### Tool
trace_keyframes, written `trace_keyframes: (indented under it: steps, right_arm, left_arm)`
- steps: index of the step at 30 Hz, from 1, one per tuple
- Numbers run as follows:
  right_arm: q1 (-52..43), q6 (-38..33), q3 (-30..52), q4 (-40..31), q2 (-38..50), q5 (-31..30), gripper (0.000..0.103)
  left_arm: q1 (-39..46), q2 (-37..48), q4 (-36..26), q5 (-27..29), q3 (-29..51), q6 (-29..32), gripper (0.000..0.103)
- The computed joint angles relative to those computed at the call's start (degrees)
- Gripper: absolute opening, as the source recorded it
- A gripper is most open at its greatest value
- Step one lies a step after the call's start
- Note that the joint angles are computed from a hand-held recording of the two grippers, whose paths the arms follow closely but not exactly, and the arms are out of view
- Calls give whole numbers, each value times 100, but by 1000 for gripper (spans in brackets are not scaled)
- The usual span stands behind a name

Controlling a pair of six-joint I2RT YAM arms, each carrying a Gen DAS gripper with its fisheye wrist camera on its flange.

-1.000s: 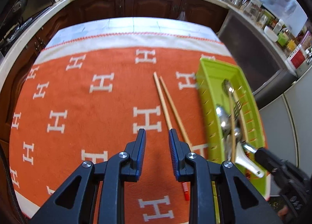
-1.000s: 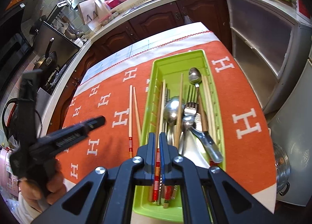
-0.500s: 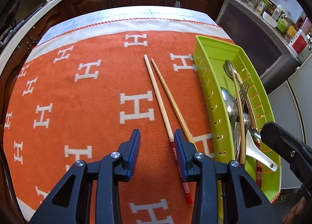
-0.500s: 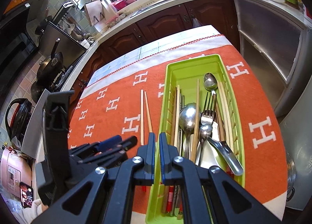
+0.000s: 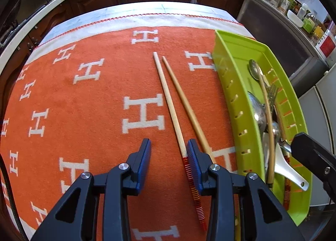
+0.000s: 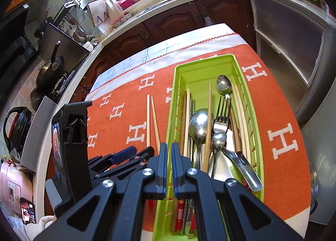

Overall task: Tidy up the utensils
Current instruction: 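Grasp a red-banded chopstick with the left tool, then grasp the last wooden chopstick with the right tool while the left tool holds its chopstick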

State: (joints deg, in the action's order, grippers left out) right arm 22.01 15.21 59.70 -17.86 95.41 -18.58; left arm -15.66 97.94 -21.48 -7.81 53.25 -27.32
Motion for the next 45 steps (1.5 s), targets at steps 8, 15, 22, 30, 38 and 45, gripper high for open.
trace_keyframes:
  steps: [8, 15, 22, 30, 38, 45]
  right_arm:
    - [94, 14, -45, 50, -8, 58, 4]
    - [170, -112, 51, -70, -31, 42, 4]
    - [504, -271, 770, -480, 364, 32, 12]
    - [894, -191, 2873, -1918, 1967, 228, 18]
    - [1158, -30, 4485, -3152, 3277, 996, 18]
    - [1302, -32, 4745, -3354, 3545, 1552, 18]
  left_arm:
    - [60, -52, 154, -155, -159, 98, 34]
    - [468, -369, 376, 345, -521, 168, 4]
    - [926, -906, 233, 513, -847, 227, 4]
    - [1596, -1542, 82, 729, -1043, 406, 4]
    - [2300, -1587, 242, 1208, -1319, 717, 4]
    - [2637, -1511, 458, 1435, -1460, 946, 4]
